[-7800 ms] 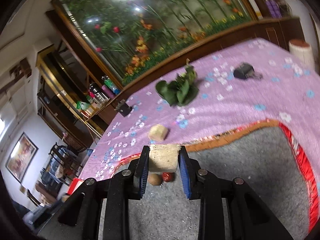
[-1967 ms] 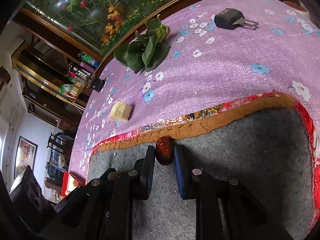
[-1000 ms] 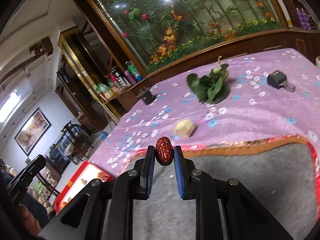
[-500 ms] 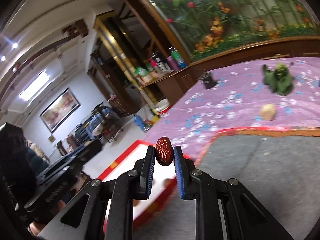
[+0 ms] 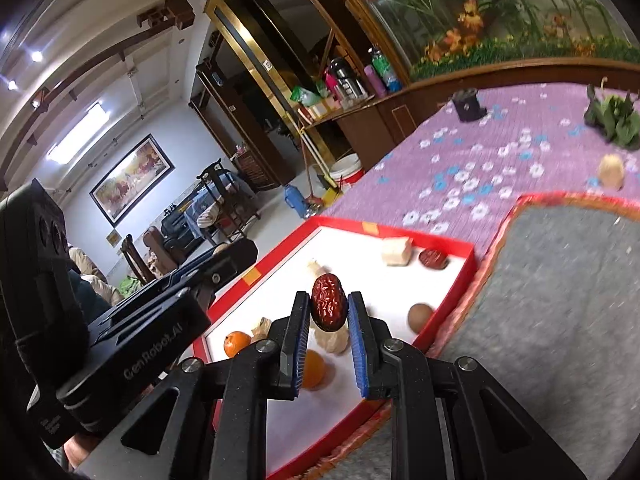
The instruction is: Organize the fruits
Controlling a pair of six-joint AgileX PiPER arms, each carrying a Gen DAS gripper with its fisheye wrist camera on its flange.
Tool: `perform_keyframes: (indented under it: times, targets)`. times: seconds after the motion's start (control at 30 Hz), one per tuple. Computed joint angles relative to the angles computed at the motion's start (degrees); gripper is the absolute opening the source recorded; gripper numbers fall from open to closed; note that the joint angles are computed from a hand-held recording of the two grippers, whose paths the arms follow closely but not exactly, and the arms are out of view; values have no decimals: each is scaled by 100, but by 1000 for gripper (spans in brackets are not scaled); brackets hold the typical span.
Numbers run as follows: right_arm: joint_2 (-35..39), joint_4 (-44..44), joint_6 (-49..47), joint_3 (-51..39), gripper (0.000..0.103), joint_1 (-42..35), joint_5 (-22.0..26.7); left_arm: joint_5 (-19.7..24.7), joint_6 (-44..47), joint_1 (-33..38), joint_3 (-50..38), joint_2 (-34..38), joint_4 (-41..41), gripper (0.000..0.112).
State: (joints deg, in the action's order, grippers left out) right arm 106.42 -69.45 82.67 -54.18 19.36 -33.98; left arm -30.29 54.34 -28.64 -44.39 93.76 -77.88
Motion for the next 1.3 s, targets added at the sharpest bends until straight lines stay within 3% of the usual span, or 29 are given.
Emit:
perform_keyframes:
  times: [0.27,0.67,0.77,0.9,0.97,1.13,1.3]
  targets:
    - [541,-28,235,-238,19,-10,-357,207,-259,317,26,261,299,21]
    - [797,-152,458,-467,20,17,-282,509,-630,647,-2,611,721,21]
    - [674,156,102,-340,23,128,-44,500,-602,639,6,606,668,21]
    - [441,799,-719,-102,44,331,235,413,-536,595,61,521,512,21]
    - [336,1142,-1158,25,45,417,281,364,-403,537,99,452,356,26]
    - [207,1555,-1615,203,48,466,297,-227,-331,210,354,127,143,59]
    - [40,1744,-1758,385,49,452,283,-775,-158,-81,581,-296,-108,79]
